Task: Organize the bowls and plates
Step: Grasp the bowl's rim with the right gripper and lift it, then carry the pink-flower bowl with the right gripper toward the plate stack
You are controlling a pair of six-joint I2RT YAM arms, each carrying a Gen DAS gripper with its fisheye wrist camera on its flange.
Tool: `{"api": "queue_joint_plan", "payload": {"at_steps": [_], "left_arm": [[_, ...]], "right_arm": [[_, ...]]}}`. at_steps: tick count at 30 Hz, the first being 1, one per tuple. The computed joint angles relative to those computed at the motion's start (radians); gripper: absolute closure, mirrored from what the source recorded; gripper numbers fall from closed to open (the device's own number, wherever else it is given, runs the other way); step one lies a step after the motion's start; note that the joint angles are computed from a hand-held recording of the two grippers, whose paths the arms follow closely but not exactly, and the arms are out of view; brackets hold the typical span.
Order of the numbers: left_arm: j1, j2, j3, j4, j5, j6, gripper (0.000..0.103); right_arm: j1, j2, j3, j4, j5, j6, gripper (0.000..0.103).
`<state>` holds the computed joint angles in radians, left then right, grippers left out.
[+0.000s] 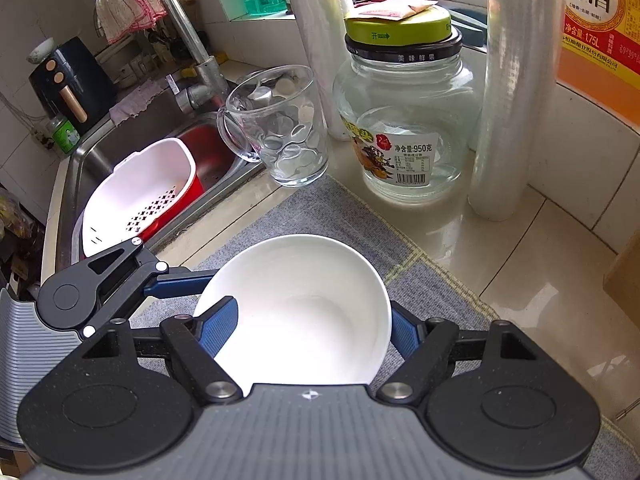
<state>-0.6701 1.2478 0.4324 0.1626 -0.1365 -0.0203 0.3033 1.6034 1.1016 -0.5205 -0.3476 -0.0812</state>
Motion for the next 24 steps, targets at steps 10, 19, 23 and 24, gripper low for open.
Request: {"api": "queue_joint_plan", "payload": {"at_steps": [10,19,23,24], "left_arm": [[-0.115,-0.136,0.007,-0.165,-0.076,-0.055,0.009],[-0.261,-0.247,0.057,-0.356,-0.170,-0.127,0.009],[-0.326,-0.278,0.077,-0.412,-0.208,-0.150,0.009],[-0.341,-0.283,0.083,-0.425,-0.217,-0.155,0.009]], "right_arm": [[0.002,-0.136,-0.079,-0.049,-0.013,0.023,0.020],[-0.001,-0.313,-0.154,-0.130,-0.007,0.053,0.019],[0.001,-0.395,-0.177,-0.174,0.004,0.072,0.019],[0.002,-0.414,-0.181,-0.185,0.008,0.075,0.019]]}}
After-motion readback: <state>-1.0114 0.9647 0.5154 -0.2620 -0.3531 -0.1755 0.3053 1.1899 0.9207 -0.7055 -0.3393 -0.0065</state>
